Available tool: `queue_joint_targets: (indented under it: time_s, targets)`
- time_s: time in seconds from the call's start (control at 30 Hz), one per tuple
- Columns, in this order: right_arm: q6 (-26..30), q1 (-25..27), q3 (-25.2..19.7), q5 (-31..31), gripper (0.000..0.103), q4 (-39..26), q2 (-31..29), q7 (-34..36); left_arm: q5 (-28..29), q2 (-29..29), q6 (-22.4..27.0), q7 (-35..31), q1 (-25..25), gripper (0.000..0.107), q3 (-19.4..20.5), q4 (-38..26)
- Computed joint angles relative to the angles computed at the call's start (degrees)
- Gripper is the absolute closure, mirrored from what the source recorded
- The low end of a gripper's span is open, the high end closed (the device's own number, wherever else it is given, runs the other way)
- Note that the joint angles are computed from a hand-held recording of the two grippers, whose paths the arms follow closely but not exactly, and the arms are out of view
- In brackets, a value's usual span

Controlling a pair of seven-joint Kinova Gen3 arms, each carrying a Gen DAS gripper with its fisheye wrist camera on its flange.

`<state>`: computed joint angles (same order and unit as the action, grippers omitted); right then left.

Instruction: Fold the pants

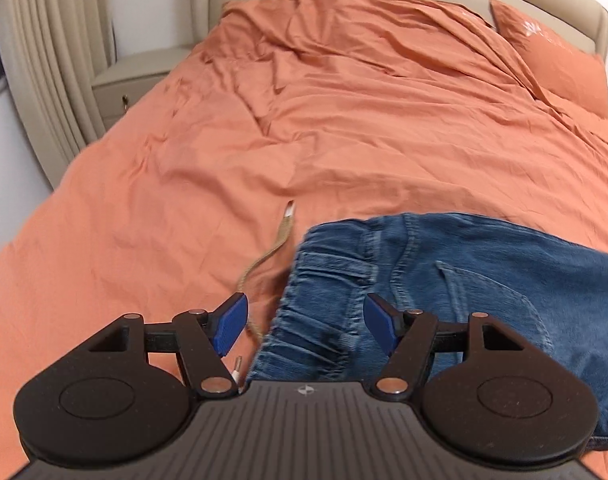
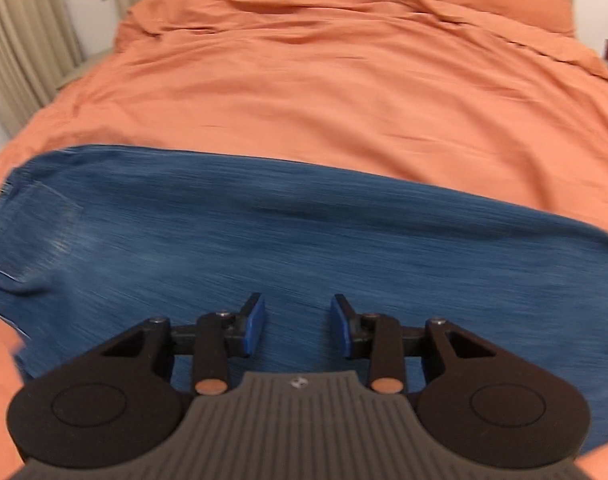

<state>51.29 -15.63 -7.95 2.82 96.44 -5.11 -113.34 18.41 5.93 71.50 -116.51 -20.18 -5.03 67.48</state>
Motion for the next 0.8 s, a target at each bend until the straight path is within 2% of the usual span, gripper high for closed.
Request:
queue_joint_targets:
  time_s: [0.1, 0.23, 0.27, 0.3, 0.33, 0.4, 0.5, 0.57, 0.63, 0.67, 0.73, 0.8]
  targets:
    - [-1.9, -2.0, -1.8, 1.7, 0.071, -3.2, 4.4, -2.7, 3.1, 3.1, 0.9, 0.3, -1.8, 0.029, -0.4, -1.2]
    - [-3.4, -4.7, -1.2, 4.7, 0.071, -7.3, 9.6, -6.2, 9.0, 8.6, 4.5, 3.7, -5.5, 0.031, 1.0, -4.5]
    - [-3.2, -5.4, -0.8, 5.6, 0.071, -8.4, 10.9, -7.5, 9.9, 9.8, 5.1, 4.2, -6.2, 0.037, 1.5, -5.2]
    - [-2.7, -6.1, -0.3, 6.2, 0.071, -9.7, 12.3, -8.5, 9.9, 10.9, 5.8, 4.7, -6.3, 0.054, 2.1, -6.2]
    - [-2.3, -6.6, 0.2, 6.8, 0.071, -10.8, 13.6, -9.2, 9.4, 12.2, 6.8, 5.1, -6.4, 0.063, 3.0, -7.6]
    - [-0.3, -7.5, 1.3, 7.3, 0.071, -14.0, 17.0, -9.8, 5.9, 13.1, 6.1, 5.1, -4.3, 0.067, 3.5, -8.8]
    - [1.1, -8.2, 2.3, 7.6, 0.071, -15.2, 18.6, -10.1, 0.2, 13.5, 4.5, 5.3, -1.0, 0.067, 3.9, -9.6]
    - [1.7, -8.9, 2.7, 8.3, 0.069, -15.5, 18.7, -10.7, -1.2, 13.6, 4.4, 5.6, -0.4, 0.066, 4.2, -10.3]
    - [2.3, -9.8, 2.8, 9.2, 0.069, -15.4, 18.0, -11.3, -0.7, 13.1, 5.2, 6.0, -1.2, 0.056, 4.2, -10.9]
    - [2.2, -10.4, 2.8, 10.0, 0.069, -14.7, 17.0, -12.1, 0.5, 12.1, 4.7, 5.5, -2.4, 0.056, 4.3, -10.1]
    - [0.5, -11.1, 2.3, 11.1, 0.065, -11.6, 13.9, -14.0, 2.0, 9.2, 3.8, 4.8, -4.1, 0.048, 3.7, -7.7]
    - [-0.6, -12.0, 1.2, 12.7, 0.063, -8.1, 10.3, -16.9, 3.6, 6.9, 5.3, 5.6, -5.8, 0.039, 2.6, -6.6]
